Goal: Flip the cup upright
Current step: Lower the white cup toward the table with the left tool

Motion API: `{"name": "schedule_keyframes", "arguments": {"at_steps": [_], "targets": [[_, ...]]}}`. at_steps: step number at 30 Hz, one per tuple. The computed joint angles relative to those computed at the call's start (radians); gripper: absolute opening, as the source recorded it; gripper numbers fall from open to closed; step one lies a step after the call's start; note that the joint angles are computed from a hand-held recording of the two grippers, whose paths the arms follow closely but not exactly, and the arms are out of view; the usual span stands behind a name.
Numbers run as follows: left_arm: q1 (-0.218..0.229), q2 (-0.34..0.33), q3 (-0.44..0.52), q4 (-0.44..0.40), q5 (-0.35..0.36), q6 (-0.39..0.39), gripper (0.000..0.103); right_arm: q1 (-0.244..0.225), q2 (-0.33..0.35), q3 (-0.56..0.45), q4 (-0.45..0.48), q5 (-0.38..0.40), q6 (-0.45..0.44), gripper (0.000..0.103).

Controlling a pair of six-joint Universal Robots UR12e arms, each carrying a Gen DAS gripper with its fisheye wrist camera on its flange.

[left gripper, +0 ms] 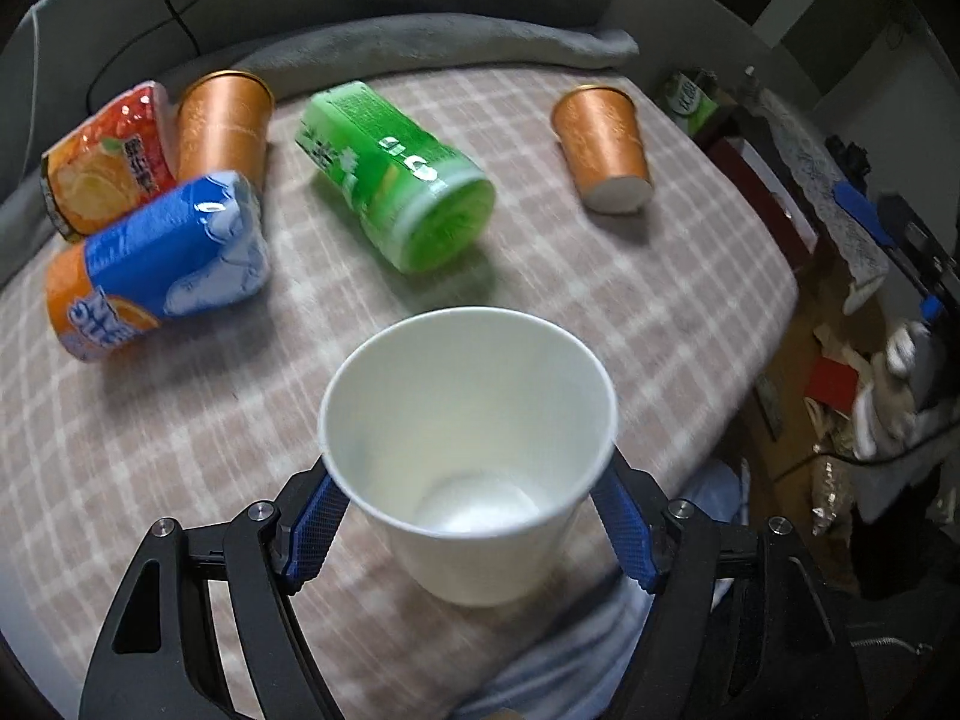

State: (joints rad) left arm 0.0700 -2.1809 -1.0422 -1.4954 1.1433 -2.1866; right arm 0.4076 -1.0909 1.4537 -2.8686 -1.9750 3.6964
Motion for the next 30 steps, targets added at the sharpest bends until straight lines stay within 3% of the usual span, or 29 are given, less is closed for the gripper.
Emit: {"name": "schedule_keyframes", "arguments": {"at_steps": [10, 21, 25, 30], "targets": [[-0.002, -0.036, 0.045, 0.012, -0.021, -0.059, 0.078, -0.005, 0.021, -0.026, 0.031, 0.061, 0.011, 0.103], [0.004, -0.071, 0.116, -0.051, -0.040, -0.093, 0.081, -0.029, 0.072, -0.100, 0.066, 0.282, 0.005, 0.103], [0.018, -0.047, 0.089, 0.005, -0.075, -0.096, 0.081, -0.036, 0.101, -0.148, 0.110, 0.341, 0.000, 0.103], [0.062, 0.014, -0.008, 0.140, -0.172, -0.154, 0.081, -0.067, 0.149, -0.219, 0.191, 0.502, 0.063, 0.103]]}}
